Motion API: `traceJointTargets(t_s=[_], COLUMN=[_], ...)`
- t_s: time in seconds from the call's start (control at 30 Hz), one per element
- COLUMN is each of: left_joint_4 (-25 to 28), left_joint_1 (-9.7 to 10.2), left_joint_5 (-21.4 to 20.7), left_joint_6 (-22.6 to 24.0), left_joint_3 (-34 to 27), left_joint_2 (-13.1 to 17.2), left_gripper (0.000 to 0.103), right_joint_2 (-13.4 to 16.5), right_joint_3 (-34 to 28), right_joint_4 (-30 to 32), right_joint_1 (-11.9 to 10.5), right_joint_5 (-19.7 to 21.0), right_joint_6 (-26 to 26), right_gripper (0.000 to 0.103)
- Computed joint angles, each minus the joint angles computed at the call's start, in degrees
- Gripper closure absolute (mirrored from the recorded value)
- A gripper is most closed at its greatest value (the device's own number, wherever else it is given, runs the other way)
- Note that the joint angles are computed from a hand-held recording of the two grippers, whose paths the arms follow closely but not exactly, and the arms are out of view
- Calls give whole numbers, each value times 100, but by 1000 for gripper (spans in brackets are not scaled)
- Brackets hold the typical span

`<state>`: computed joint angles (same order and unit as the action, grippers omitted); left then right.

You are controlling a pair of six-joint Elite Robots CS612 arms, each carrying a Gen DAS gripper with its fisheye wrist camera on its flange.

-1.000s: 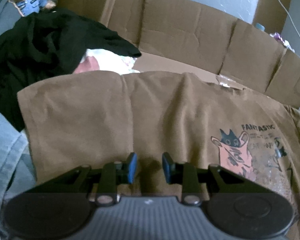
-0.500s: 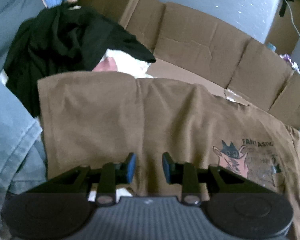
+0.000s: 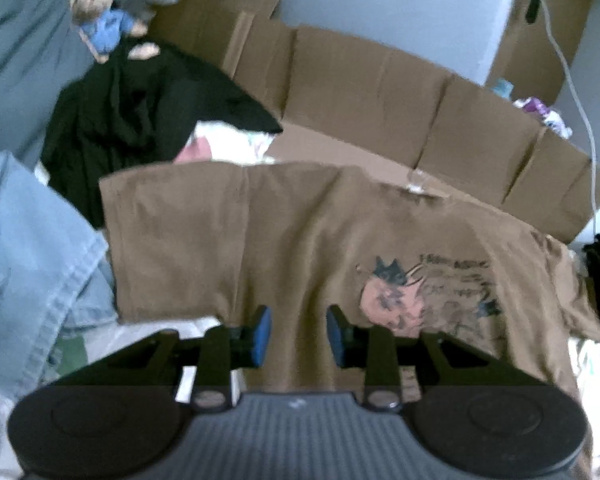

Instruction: Fold clothes

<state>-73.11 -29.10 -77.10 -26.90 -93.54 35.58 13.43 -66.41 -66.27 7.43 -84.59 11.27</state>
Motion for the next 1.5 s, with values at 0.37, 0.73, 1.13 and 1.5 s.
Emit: traceJointTargets(t_s=[0.37, 0.73, 1.13, 1.5], left_joint_4=[-14, 153, 273, 721], left_joint_1=[-271, -370, -385, -351], left_joint_5=[545, 786, 678, 416], left_joint_6=[178, 349, 489, 497], left_joint_3=[-51, -144, -343, -541], left_joint_2=[-202, -288, -263, -220], left_gripper=[68, 68, 68, 68], right_joint_2=[-74, -14, -14, 25], right_joint_3=[-124, -414, -458, -548], right_joint_4=[232, 574, 511, 868], right_joint_1=[168, -4, -171, -228], right_joint_5=[268, 23, 820, 644], right_joint_6=[-417, 261, 509, 336], right_gripper=[10, 10, 10, 10])
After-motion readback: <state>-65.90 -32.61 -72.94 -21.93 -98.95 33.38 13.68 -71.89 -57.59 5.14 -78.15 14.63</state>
